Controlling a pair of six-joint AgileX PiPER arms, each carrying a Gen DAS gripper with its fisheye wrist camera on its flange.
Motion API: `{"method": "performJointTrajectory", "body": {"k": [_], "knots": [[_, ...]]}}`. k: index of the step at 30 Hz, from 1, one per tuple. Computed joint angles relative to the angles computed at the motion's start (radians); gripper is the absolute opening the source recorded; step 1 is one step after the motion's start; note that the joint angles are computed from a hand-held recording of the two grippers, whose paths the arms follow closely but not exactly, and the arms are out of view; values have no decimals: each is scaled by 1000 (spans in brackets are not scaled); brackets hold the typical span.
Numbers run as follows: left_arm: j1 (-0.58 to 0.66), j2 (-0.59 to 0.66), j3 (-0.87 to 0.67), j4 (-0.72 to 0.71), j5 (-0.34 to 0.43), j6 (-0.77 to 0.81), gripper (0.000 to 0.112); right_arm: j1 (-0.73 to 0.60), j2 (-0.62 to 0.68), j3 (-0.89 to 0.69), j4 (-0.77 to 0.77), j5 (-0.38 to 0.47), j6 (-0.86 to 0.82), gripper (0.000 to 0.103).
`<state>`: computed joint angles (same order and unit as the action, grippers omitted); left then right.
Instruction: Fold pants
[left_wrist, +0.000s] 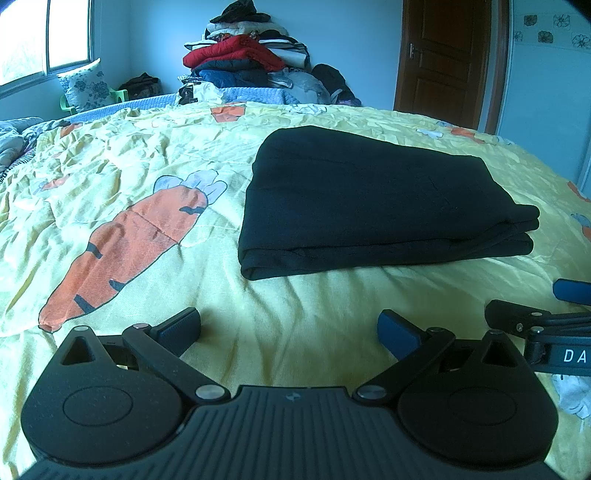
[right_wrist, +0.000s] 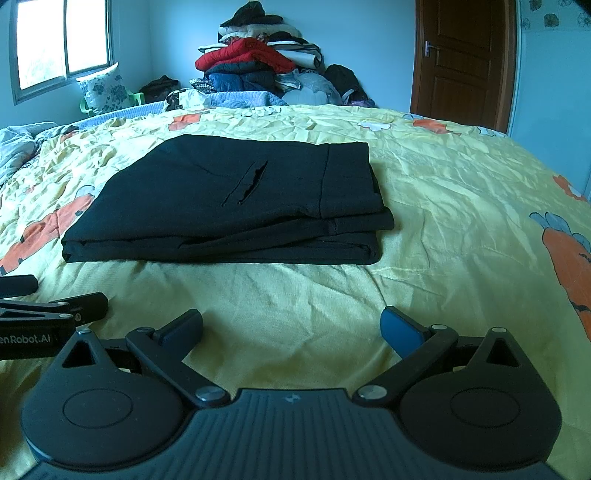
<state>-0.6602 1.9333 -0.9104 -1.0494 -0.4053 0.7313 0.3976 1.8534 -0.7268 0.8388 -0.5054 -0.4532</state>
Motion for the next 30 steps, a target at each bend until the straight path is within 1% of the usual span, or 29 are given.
{"method": "performJointTrajectory", "body": {"k": [4, 8, 17, 21, 25, 30], "knots": [[-2, -1, 0, -8, -2, 6, 103, 0, 1, -1, 5, 0, -6, 103], [-2, -1, 0, -8, -2, 6, 103, 16, 6, -15, 73, -2, -79, 103], [-3, -1, 1, -11, -4, 8, 103, 18, 7, -16, 76, -3, -81, 103], [-12, 0, -4, -75, -23, 50, 103, 17, 7, -15, 74, -2, -80, 103], [-22, 3, -14, -171, -57, 95, 103, 18, 7, -16, 76, -3, -81, 103], [-26, 3, -18, -199, -64, 117, 103, 17, 7, -15, 74, -2, -79, 103]]}}
